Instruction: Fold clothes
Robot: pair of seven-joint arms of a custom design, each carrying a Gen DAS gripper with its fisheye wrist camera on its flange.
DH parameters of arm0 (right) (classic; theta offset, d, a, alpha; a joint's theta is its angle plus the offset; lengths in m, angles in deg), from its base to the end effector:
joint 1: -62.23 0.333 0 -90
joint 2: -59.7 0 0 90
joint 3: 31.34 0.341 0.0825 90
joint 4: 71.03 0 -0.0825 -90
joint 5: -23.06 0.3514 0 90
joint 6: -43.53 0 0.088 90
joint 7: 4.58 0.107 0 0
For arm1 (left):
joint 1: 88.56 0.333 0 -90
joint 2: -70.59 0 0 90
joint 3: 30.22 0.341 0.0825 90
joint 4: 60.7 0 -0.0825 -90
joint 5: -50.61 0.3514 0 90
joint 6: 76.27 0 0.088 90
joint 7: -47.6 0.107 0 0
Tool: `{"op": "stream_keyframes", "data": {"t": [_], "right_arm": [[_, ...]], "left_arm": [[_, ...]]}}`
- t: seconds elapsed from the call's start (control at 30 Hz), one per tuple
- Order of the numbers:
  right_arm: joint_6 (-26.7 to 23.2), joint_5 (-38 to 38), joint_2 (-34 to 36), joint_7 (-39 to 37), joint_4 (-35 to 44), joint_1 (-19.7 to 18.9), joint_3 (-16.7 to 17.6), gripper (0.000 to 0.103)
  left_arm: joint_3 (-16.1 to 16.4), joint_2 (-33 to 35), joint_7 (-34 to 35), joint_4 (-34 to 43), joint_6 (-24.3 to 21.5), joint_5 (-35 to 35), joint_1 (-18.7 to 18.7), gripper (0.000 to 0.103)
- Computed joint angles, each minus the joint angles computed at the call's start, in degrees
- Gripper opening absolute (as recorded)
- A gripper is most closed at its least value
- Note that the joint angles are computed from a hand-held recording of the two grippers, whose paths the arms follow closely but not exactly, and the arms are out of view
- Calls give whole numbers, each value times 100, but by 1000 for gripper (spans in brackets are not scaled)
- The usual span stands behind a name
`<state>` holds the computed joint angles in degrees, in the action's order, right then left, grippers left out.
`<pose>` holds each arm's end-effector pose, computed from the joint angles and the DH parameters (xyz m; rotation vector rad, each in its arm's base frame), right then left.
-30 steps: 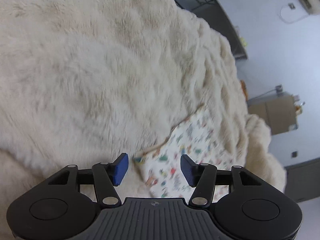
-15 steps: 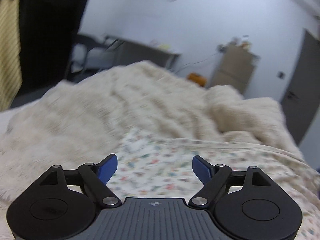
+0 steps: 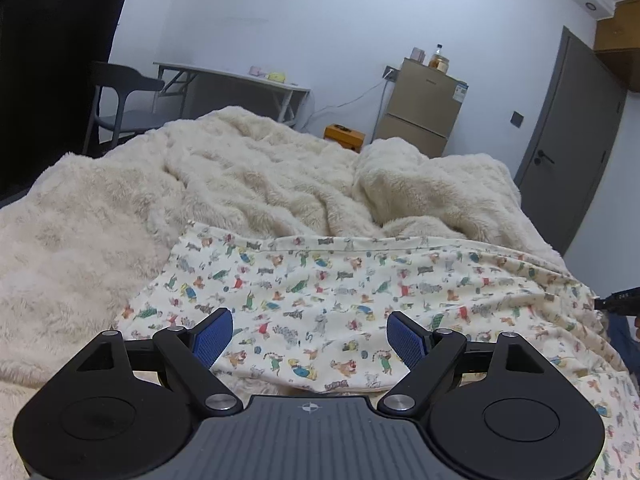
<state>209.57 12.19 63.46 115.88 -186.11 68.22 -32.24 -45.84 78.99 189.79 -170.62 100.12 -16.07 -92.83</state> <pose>0.5867 0.0638 0.5615 -1.4435 1.9132 -0.6129 0.5860 -0.1224 0.5393 -1.6159 1.7915 -1.3010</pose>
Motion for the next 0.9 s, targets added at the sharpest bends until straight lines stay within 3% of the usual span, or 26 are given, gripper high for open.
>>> {"op": "stream_keyframes", "data": {"t": [0.07, 0.1, 0.17, 0.33, 0.4, 0.47, 0.53, 0.7, 0.77, 0.8, 0.87, 0.9], "right_arm": [[179, 716, -34, -653, 40, -124, 109, 24], [201, 1092, -32, -948, 62, -165, 153, 37], [217, 1983, -8, -1628, 177, -266, 235, 51], [-261, 1958, 560, -1950, 1153, -387, 142, 64], [-763, 2597, 977, -2429, 1801, -691, 402, 70], [-1481, 3011, 1331, -3064, 2433, -924, 637, 71], [-2060, 3147, 1554, -3605, 2869, -1012, 725, 71], [-3360, 4540, 1517, -5687, 3120, -1535, 1127, 71], [-3896, 4890, 1436, -6128, 3070, -1658, 1095, 68], [-4059, 4969, 1404, -6224, 3034, -1654, 1044, 49], [-4013, 5067, 1274, -6402, 2780, -1560, 920, 30], [-3985, 5118, 1212, -6493, 2659, -1511, 860, 15]], "left_arm": [[6, -11, 14, -19, -26, -4, 6, 80], [28, -1, -74, -21, -52, 74, -12, 80], [98, 35, -394, -26, -73, 408, -75, 80], [270, 168, -1433, -49, -86, 1637, -211, 80], [422, 207, -2022, -78, -76, 2296, -321, 80], [351, 226, -2147, -72, -89, 2566, -260, 80], [304, 234, -2279, -83, -83, 2821, -226, 80], [214, 255, -2465, -49, -299, 3217, -148, 80], [250, 291, -2607, -9, -359, 3409, -184, 80], [280, 316, -2697, 12, -362, 3517, -212, 80], [279, 361, -2813, 64, -378, 3621, -206, 80], [276, 374, -2863, 79, -380, 3656, -200, 80]]}}
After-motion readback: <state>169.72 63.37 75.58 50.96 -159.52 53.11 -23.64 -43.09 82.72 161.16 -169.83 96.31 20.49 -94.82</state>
